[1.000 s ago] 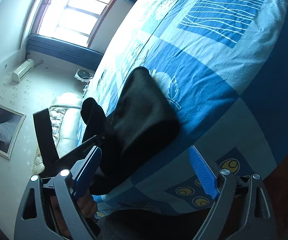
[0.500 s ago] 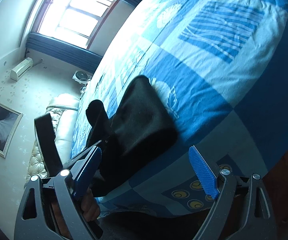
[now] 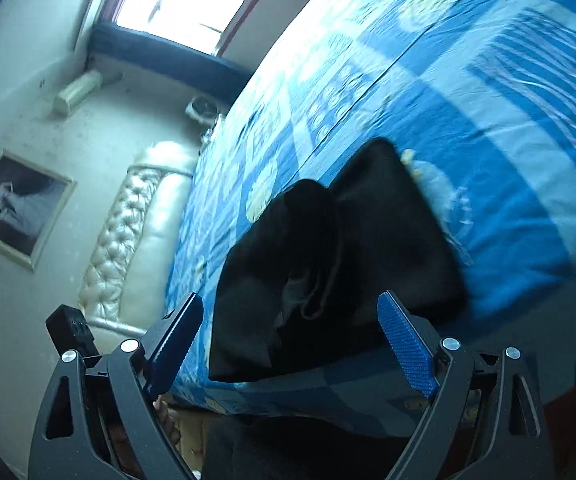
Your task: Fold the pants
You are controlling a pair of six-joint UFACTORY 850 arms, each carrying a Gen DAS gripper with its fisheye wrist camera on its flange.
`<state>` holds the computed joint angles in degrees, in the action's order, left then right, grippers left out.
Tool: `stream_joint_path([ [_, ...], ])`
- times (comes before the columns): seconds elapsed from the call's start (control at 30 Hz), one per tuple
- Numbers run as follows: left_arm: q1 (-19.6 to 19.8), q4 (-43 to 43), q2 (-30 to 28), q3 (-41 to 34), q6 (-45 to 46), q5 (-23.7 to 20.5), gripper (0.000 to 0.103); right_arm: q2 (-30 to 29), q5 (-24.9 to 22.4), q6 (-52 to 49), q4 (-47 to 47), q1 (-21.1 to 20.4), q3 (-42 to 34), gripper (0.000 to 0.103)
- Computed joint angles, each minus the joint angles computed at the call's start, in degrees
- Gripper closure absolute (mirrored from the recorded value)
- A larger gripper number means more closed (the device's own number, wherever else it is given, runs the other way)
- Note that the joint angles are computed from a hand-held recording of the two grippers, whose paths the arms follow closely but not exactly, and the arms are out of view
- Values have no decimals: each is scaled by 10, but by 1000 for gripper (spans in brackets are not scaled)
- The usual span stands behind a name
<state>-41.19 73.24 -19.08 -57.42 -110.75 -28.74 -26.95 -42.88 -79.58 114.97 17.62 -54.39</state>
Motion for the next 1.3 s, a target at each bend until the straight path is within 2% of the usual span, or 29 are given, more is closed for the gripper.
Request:
stream_joint_path([
  [0.07, 18, -17, 10, 25, -3, -8, 12, -32, 24, 36, -40, 10, -45, 15],
  [0.17, 46, -22, 26, 64, -31, 15, 12, -65, 59, 92, -92, 22, -89, 15],
  [0.3, 63, 4, 44, 106, -74, 31, 12, -82, 44, 113, -115, 30, -108, 15],
  [0.37, 70, 23, 46, 119, -98, 40, 12, -82, 53, 130, -141, 32, -114, 15],
  [0.47, 78, 45, 45, 134, -129, 56, 12, -81, 58, 124, -122, 27, -112, 15],
  [0.63, 97, 86, 39, 151, -180, 89, 12, -98, 32, 118, -131, 27, -121, 15],
  [0.67, 100, 96, 39, 154, -191, 93, 12, -102, 26, 119, -142, 30, -127, 22],
  [0.7, 102, 102, 40, 157, -200, 95, 12, -105, 23, 129, -156, 31, -131, 40],
  [0.77, 106, 113, 41, 161, -212, 100, 12, -117, 18, 161, -190, 35, -146, 62],
  [0.8, 108, 117, 42, 163, -216, 102, 12, -119, 29, 164, -199, 39, -150, 70],
  [0.87, 111, 121, 43, 166, -220, 104, 12, -116, 42, 157, -198, 42, -147, 76],
  [1.0, 113, 121, 45, 169, -218, 105, 12, -104, 29, 123, -153, 36, -129, 85],
  [1.3, 111, 94, 37, 158, -187, 102, 12, -72, 32, 56, -101, 28, -103, 90],
])
